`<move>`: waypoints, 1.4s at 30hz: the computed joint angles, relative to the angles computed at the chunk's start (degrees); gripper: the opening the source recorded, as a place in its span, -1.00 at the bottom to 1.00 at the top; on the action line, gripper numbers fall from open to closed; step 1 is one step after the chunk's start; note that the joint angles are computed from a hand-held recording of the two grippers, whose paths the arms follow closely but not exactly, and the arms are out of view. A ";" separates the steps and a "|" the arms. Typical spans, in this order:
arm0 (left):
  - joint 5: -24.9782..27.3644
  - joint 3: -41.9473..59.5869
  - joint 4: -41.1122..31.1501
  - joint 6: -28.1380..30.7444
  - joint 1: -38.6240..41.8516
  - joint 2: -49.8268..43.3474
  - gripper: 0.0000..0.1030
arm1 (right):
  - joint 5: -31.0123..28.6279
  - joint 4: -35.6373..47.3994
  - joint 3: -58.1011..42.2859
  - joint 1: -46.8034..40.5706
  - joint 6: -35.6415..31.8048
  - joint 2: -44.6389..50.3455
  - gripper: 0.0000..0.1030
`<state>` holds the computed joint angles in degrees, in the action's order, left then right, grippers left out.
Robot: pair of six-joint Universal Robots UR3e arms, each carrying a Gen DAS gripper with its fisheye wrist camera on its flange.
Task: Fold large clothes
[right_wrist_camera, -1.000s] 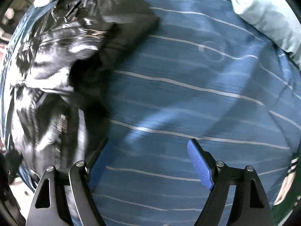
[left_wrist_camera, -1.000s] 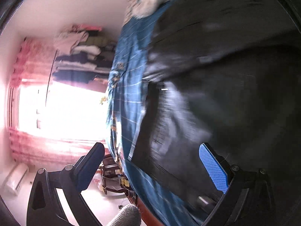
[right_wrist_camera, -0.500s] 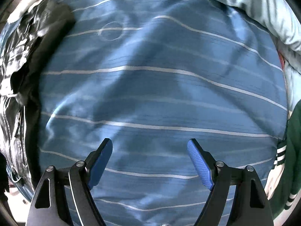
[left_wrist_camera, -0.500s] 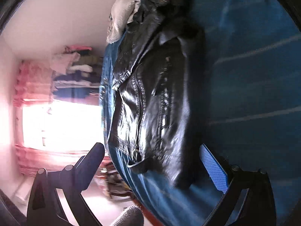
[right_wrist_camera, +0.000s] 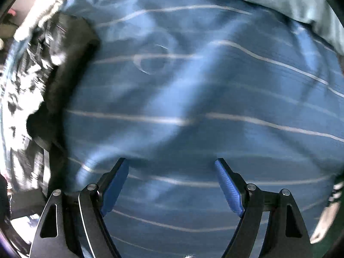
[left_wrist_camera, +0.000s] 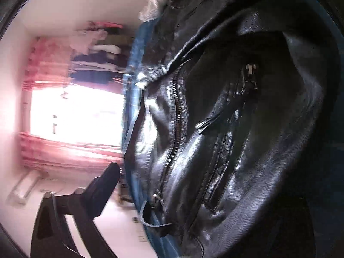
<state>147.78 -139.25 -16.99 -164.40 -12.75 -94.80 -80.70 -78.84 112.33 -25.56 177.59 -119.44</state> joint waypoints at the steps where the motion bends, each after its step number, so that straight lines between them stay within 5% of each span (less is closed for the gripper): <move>1: -5.10 0.32 -3.69 2.07 2.48 4.56 0.12 | 4.26 1.92 -0.20 -3.43 -3.06 0.07 0.62; 3: -11.24 0.09 -7.36 6.01 5.31 10.32 -0.31 | 11.91 0.92 1.93 -6.99 -5.45 -0.25 0.62; 6: -17.36 0.59 -11.57 10.14 9.63 16.06 -0.53 | 28.39 5.18 7.57 -13.68 -9.18 -1.76 0.62; 11: -21.07 4.50 -17.70 7.91 11.60 16.40 -0.59 | 42.82 -0.84 16.71 -10.35 -8.00 5.26 0.71; 15: -23.71 7.37 -20.53 8.53 14.62 16.31 -0.60 | 47.30 -16.98 22.75 -7.59 2.56 8.65 0.68; 17: -24.41 7.28 -21.42 7.91 14.69 16.87 -0.60 | 45.10 -17.11 21.32 -6.72 6.24 7.13 0.18; 18: -25.03 7.33 -21.60 8.36 15.21 17.17 -0.60 | 44.63 -17.91 21.64 -6.38 7.85 6.60 -0.23; 19: -25.51 7.37 -21.90 8.70 15.56 17.52 -0.60 | 45.69 -19.09 21.80 -4.78 8.72 6.50 -0.40; 21: -27.13 8.12 -23.90 9.71 16.91 18.95 -0.60 | 44.74 -19.79 21.28 -3.59 12.48 5.59 -0.49; 24: -30.43 9.98 -26.77 12.35 20.31 20.83 -0.60 | 44.60 -38.39 20.20 3.93 27.62 11.57 -0.58; 27: -35.24 13.11 -31.98 15.62 25.01 23.69 -0.60 | 42.42 -40.70 14.07 8.10 35.38 12.72 -0.62; 30: -41.28 18.60 -39.66 19.72 31.24 26.02 -0.61 | 43.21 -31.28 8.39 7.71 30.77 9.85 -0.64; 32: -46.42 24.74 -46.53 23.64 37.17 25.96 -0.61 | 40.80 -23.31 1.14 9.03 33.42 8.15 -0.64; 35: -52.64 35.59 -56.81 28.40 44.74 21.97 -0.54 | 36.94 -31.38 -10.60 18.53 45.64 17.27 -0.65; 42: -61.47 62.40 -73.01 34.13 56.52 4.09 -0.52 | 26.60 -30.36 -51.40 36.64 60.25 46.83 -0.65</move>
